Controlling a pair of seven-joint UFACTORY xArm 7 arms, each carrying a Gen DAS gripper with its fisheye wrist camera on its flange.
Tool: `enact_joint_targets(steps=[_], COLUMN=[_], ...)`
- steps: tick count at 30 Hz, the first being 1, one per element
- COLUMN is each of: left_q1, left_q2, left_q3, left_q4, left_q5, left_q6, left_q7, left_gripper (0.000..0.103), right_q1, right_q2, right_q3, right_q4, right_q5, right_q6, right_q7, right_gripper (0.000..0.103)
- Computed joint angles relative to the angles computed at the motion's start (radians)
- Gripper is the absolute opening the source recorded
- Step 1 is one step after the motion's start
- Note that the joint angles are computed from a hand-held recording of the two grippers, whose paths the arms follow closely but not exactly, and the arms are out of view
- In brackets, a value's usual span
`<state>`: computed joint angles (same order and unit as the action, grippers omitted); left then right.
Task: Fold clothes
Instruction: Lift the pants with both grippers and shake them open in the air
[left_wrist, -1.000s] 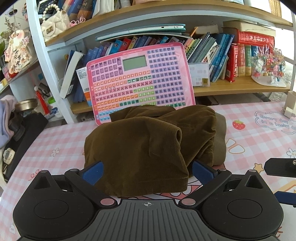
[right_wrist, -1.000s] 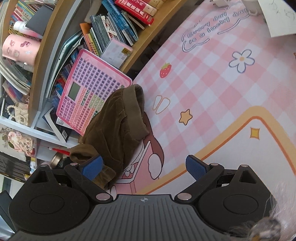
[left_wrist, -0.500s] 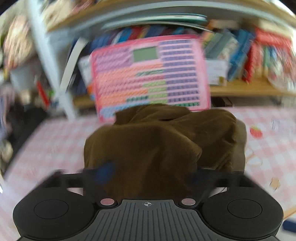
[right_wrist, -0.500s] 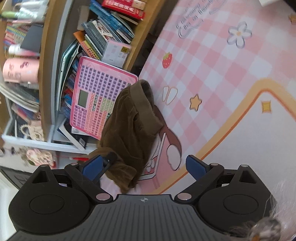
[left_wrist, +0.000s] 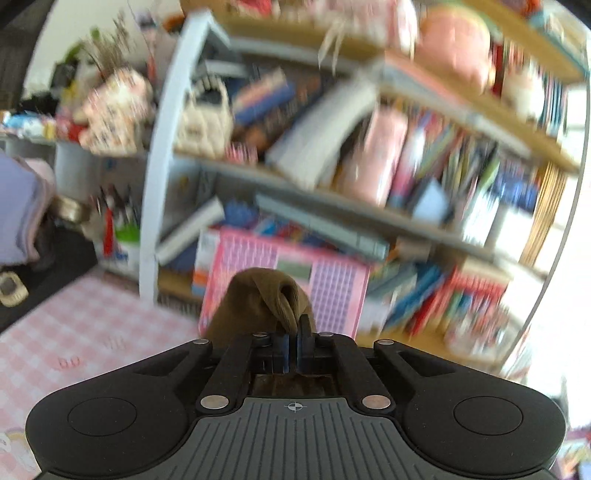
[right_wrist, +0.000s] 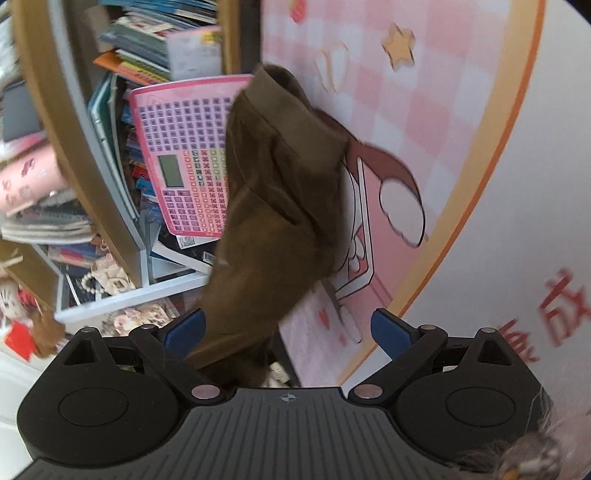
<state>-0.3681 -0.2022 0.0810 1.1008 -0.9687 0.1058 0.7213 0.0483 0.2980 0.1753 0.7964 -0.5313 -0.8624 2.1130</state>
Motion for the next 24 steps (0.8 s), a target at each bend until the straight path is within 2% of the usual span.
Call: enact_joint_targets(steps=[2,6,9,13,17,18,22,23,24], left_q1=[-0.009,-0.016,-0.013,0.044,0.022,0.011,-0.005,-0.001,0.005], left_q2=[-0.033,-0.091,-0.122,-0.146,-0.146,-0.145,-0.138,-0.135,-0.133], left_q3=[0.012,0.03,0.043,0.039,0.07,0.078,0.098,0.099,0.099], left_q4=[-0.003,-0.034,-0.064,-0.087,-0.085,-0.084,-0.078,-0.077,-0.075], left_q5=[-0.024,0.018,0.075,0.157,0.205,0.218,0.282,0.301,0.319], left_q6=[-0.015,-0.029,-0.048,-0.04,-0.055,-0.059,-0.061,-0.061,-0.06], left_q7=[0.024,-0.02,-0.075,-0.234,-0.295,-0.304,-0.354,-0.373,-0.391], left_gripper=[0.001,0.001,0.001,0.001,0.001,0.001,0.001,0.001,0.001], right_q1=[0.012,0.051,0.076,0.062,0.07,0.078,0.091,0.092,0.097], right_q2=[0.038,0.106,0.162,0.222,0.218,0.22,0.23,0.227,0.215], right_q3=[0.009,0.021,0.021,0.035,0.052,0.054,0.057,0.058,0.055], right_q4=[0.018,0.05,0.098,0.175,0.16,0.148,0.158,0.159,0.148], right_q5=[0.048,0.204,0.316,0.305,0.295,0.307,0.303,0.302,0.317], right_q6=[-0.03,-0.08,-0.117,-0.113,-0.108,-0.117,-0.12,-0.112,-0.1], right_q7=[0.004,-0.018,-0.047,-0.016,0.0,-0.002,-0.005,-0.003,-0.009], right_gripper=[0.097,0.094,0.086,0.085,0.085,0.081,0.083,0.082,0.068])
